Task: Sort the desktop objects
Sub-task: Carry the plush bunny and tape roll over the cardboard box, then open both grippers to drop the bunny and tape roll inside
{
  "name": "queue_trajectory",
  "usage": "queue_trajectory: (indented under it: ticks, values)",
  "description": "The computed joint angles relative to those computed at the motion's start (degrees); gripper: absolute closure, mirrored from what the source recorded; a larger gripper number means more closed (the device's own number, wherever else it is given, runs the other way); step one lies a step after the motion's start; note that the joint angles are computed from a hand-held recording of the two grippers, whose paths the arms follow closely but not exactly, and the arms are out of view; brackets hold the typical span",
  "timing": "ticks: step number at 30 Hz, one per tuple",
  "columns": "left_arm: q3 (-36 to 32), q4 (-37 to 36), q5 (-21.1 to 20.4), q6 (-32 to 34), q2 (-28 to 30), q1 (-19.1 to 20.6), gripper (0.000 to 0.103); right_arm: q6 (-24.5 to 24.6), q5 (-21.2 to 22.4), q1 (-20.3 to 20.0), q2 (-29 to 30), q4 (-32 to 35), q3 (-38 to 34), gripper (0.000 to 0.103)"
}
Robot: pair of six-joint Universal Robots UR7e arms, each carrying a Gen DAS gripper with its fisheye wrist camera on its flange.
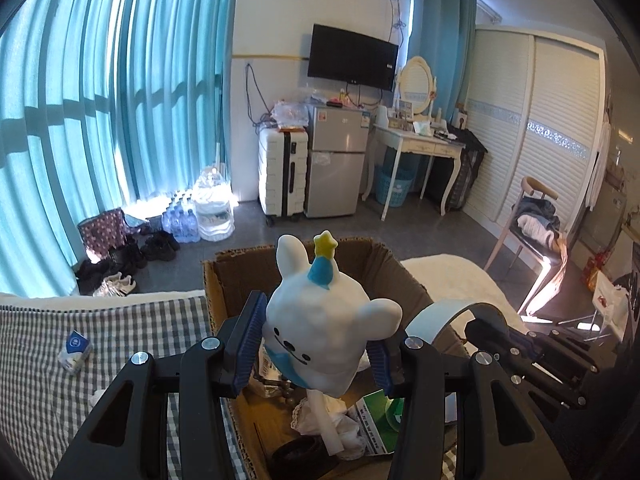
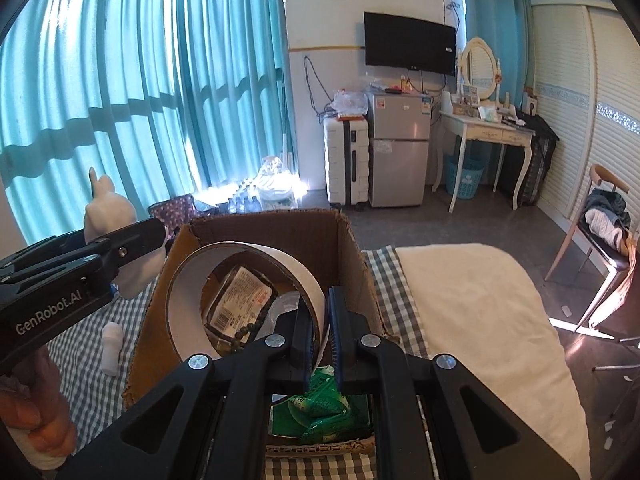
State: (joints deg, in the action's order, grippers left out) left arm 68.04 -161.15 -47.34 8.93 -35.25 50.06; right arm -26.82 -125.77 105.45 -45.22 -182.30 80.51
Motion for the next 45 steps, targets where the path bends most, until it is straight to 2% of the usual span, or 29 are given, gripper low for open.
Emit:
queue_trajectory:
  ticks: [6, 10, 18, 22, 26, 31, 33, 35, 43, 45]
  values:
    - [-3.8, 5.6, -1.6, -1.8, 1.8, 1.7, 0.055, 0.9, -0.7, -1.3, 1.6, 4.0, -1.8, 0.095]
    - [-7.7, 13.4, -3.2, -5.1, 3.4, 3.2, 0.055, 1.2, -1.4, -1.6, 3.0, 6.7, -3.5, 0.095]
    - [-15.0, 28.3, -4.8, -10.7, 6.8, 5.1, 0.055, 3.5, -4.3, -2.7, 6.1, 16.5, -6.7, 0.095]
    - [-18.0, 34.0, -5.6, -13.2, 8.0, 5.6, 0.055, 4.3, -5.2, -3.1, 6.6, 18.4, -7.0, 0.095]
    - [-17.1, 33.3, -5.1, -12.6, 7.6, 5.3, 0.052, 4.2, -5.3, -3.1, 6.2, 18.0, -6.4, 0.095]
    - [-14.4, 29.5, -4.9, -11.7, 6.3, 4.8, 0.051, 3.7, -4.5, -2.7, 5.7, 17.8, -5.6, 0.086]
    - [-13.7, 28.2, -4.4, -11.4, 5.7, 4.5, 0.051, 2.7, -5.4, -2.2, 5.7, 15.9, -5.1, 0.072]
    - [-12.9, 26.6, -4.0, -10.9, 5.0, 4.1, 0.051, 1.9, -5.1, -1.8, 5.4, 13.7, -4.6, 0.067]
    - [-7.7, 17.3, -1.4, -7.4, 1.2, 1.9, 0.044, 0.1, -2.6, -0.2, 4.1, 7.5, -3.3, 0.063]
    - [-6.7, 16.4, -1.0, -7.9, 0.2, 1.4, 0.044, -0.3, -2.1, 0.3, 3.8, 5.6, -2.9, 0.054]
